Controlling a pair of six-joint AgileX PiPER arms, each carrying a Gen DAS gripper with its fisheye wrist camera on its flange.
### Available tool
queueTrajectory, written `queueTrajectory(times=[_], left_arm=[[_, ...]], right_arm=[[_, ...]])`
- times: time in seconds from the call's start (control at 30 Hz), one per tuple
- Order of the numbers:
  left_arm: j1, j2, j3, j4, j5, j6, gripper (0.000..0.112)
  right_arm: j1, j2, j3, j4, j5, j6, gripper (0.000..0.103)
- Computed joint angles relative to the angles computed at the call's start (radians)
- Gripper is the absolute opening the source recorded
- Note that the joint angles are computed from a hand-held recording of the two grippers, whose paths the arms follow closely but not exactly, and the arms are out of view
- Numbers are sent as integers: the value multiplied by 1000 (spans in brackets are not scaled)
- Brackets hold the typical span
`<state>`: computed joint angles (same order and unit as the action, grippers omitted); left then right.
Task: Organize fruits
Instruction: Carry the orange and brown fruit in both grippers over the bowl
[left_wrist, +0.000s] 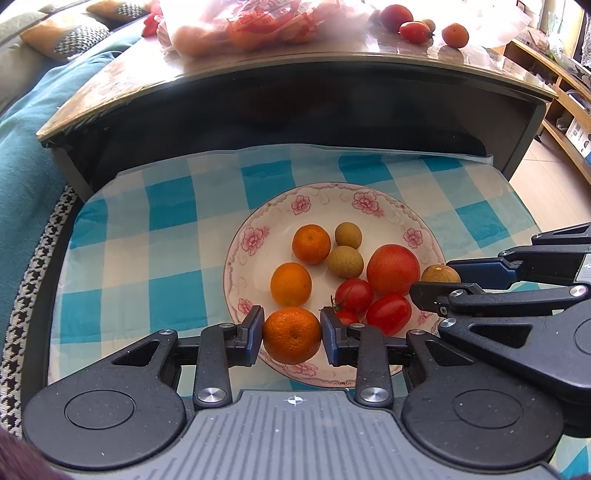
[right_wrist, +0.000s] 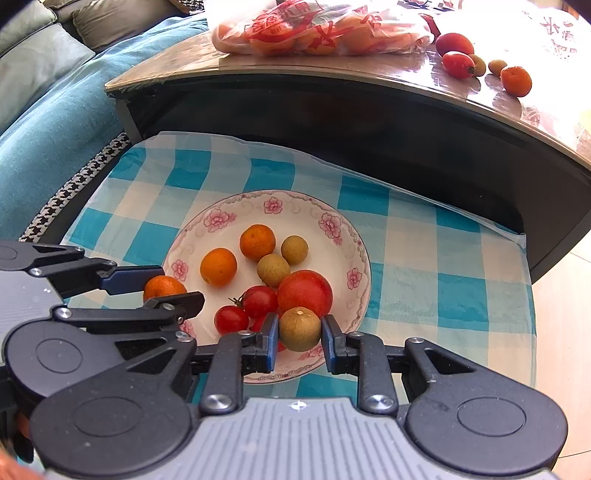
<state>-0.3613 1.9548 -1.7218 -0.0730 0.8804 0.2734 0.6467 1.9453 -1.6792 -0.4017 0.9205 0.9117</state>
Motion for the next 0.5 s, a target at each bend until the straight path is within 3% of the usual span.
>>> queueTrajectory(times=[0.5], left_arm=[[-3, 65, -67, 20, 13, -31, 40]], right_arm=[[-40, 32, -10, 41, -48, -37, 28]])
